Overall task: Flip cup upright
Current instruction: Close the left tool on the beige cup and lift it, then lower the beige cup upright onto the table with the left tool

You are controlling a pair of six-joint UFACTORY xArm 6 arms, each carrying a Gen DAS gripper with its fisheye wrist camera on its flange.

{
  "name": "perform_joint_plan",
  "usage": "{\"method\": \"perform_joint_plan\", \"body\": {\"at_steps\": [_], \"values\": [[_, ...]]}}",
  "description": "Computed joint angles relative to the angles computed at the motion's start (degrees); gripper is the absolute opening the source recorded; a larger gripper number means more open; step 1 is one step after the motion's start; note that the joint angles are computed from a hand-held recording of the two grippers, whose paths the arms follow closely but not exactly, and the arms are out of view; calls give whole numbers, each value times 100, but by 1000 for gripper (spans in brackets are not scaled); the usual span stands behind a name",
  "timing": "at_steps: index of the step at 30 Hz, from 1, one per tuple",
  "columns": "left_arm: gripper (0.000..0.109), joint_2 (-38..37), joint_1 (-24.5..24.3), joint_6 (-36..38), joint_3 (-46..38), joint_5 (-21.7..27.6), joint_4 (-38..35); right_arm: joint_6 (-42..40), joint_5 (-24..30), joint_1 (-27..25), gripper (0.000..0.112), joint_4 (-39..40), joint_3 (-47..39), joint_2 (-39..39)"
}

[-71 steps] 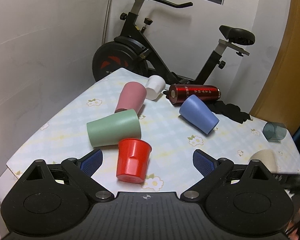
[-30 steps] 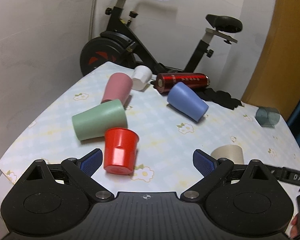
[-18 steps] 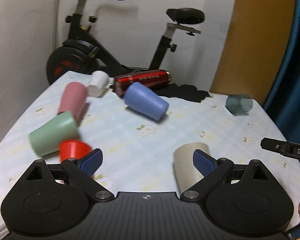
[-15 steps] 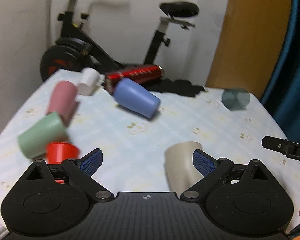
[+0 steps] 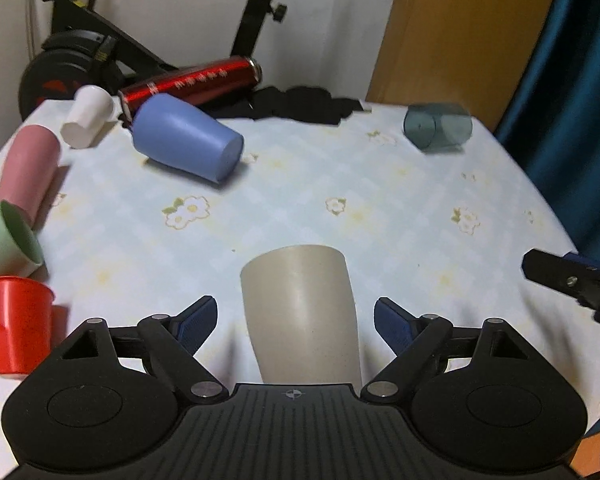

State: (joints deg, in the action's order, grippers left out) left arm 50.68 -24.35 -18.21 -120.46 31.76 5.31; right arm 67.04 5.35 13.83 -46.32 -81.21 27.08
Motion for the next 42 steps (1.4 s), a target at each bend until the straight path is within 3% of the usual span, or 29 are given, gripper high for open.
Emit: {"method": "perform_joint_plan", "body": {"at_steps": [8,13,28,36,42], "values": [[83,769,7,455,-1270,783,-401,-80,-13,-11,97,81,0,0],[74,1617,76,632,-2732,1588,-790,-137,6,-4,97,120,7,-19],[72,-419,114,1255,782,-563,-1246,-6,70,72,97,-89,52,-217],[72,-763,212,808,1303,-1100,-693,-94,90,140,97,-23,26,-245],[72,-815,294,-205,1382,-1499,693,-181,124,158,97,80,16,-239]]}}
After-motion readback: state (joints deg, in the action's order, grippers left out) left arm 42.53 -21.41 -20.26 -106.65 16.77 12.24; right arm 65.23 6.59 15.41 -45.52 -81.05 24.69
